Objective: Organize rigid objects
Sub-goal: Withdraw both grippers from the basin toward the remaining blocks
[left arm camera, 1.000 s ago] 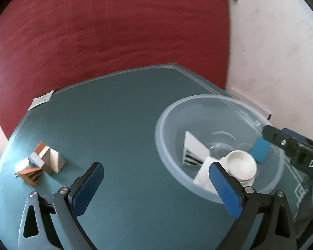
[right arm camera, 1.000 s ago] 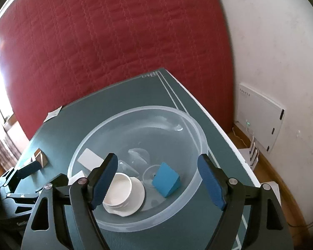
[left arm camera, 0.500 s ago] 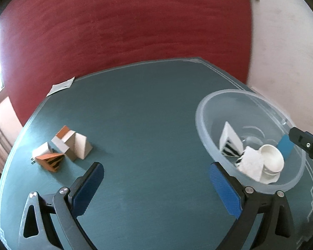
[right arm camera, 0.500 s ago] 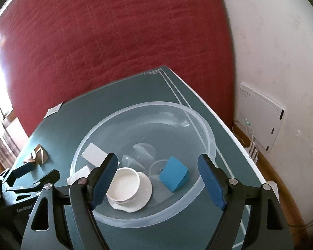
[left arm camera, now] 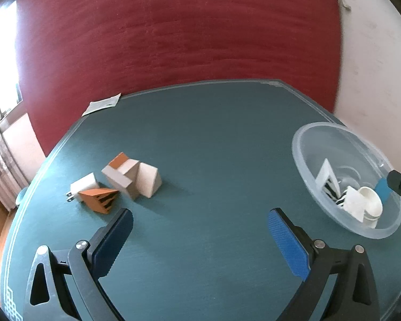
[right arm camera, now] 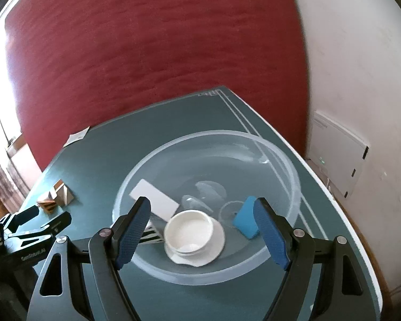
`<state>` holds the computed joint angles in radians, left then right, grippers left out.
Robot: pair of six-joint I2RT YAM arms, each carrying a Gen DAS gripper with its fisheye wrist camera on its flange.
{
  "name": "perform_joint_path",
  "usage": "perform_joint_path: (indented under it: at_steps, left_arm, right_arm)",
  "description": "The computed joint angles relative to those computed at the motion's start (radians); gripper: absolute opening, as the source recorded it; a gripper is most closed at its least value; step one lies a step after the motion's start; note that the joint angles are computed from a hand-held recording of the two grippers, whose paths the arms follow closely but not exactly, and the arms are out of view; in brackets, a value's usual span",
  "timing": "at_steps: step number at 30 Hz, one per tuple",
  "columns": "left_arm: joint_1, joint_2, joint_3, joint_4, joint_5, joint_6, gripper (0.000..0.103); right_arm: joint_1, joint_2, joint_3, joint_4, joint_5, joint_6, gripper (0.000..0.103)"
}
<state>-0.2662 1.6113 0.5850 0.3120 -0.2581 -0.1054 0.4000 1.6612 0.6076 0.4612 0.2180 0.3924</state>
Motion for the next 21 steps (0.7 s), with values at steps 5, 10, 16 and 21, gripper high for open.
perform_joint_path:
  at_steps: [5,10,16,21]
  left_arm:
    - [0.027,-0.044,-0.017,-0.024,-0.004,0.011,0.102]
    - [0.099,-0.082,-0.029,-0.038,0.020,0.036,0.102]
    - [0.245,-0.104,-0.015,-0.065,0.084,0.063,0.102]
    - [0.364,-0.109,-0.002,-0.070,0.135,0.080,0.102]
  right_arm:
    - [0.045,0.014,0.024,-0.014,0.006,-0.004,0.081]
    - [0.094,0.032,0.071,-0.044,0.005,-0.006,0.082]
    - [0.155,0.067,0.153,-0.075,-0.008,-0.022,0.083]
    - [0.201,0.130,0.257,-0.115,-0.048,-0.021,0.083]
